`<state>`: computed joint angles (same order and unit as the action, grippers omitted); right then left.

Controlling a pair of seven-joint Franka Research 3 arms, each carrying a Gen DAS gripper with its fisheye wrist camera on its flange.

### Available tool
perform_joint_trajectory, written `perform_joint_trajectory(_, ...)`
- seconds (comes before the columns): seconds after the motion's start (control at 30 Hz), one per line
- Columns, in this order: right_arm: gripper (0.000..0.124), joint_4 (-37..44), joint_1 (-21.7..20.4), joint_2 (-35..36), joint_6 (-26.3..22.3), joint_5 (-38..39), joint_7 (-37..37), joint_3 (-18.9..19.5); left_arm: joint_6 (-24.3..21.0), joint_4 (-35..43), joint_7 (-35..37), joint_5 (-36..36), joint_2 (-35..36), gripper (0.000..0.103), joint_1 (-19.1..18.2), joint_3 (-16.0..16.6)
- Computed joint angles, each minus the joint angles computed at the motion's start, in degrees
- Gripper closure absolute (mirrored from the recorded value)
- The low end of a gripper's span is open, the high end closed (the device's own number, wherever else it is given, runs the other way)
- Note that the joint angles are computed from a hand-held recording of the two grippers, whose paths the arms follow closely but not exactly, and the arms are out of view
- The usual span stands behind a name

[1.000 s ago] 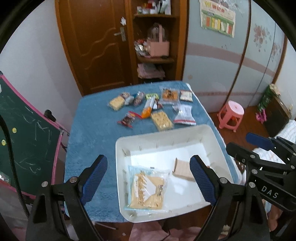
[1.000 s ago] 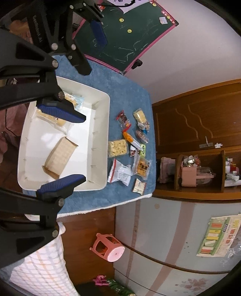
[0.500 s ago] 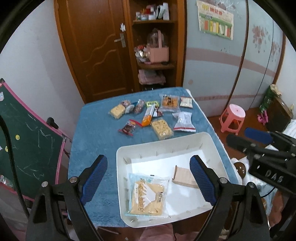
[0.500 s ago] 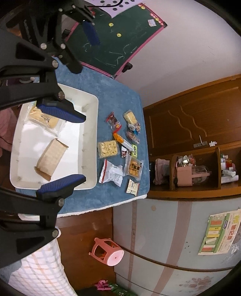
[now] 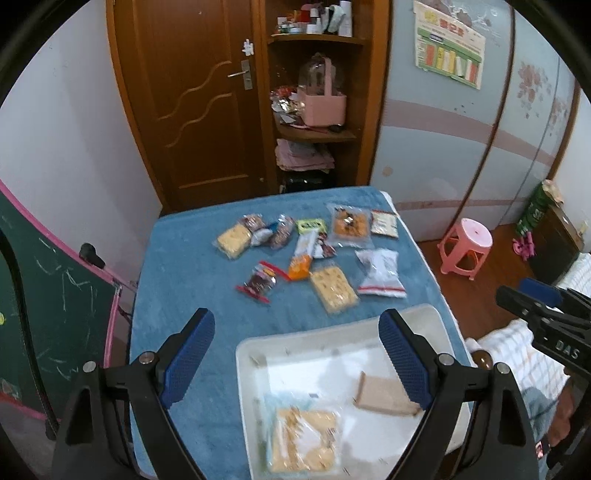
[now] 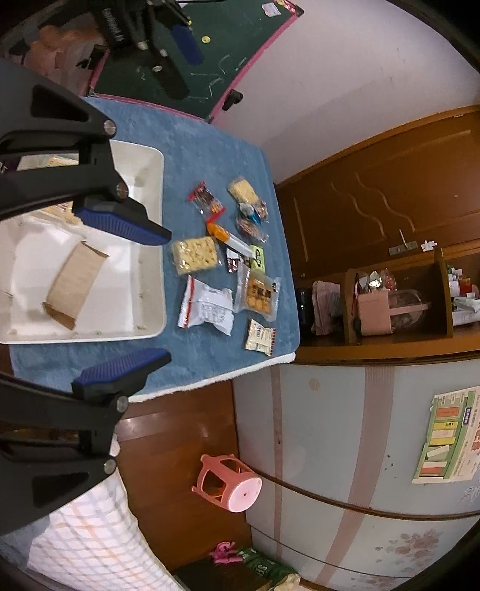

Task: Organize snacks
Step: 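Withdraw both open tools from the tray toward the snacks, then grasp the red-topped jerky bag with the left tool while the right tool grasps the puffed snack bag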

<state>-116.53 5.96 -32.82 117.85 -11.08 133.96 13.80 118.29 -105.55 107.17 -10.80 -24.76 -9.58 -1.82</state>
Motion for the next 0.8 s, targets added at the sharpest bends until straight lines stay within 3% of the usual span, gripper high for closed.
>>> perform_joint_trajectory(0.3,0.065,7.73,0.27,11.58,2.36,-0.95,-2.48,-2.47,4.51,9.12,0.45,5.32,13.16,0.013,2.98,-2.37)
perform_joint_trajectory(0.6,0.065,16.89,4.61,26.83,4.31,4.63,-6.45,-7.56,-1.85,20.9,0.57,7.36,29.03,0.013,6.44,-4.89)
perform_joint_trajectory(0.8,0.065,21.38,6.75,34.92,2.17,7.68,-8.72,-9.95,-4.47,25.14,3.61,9.87,36.72,0.013,7.0,-6.85)
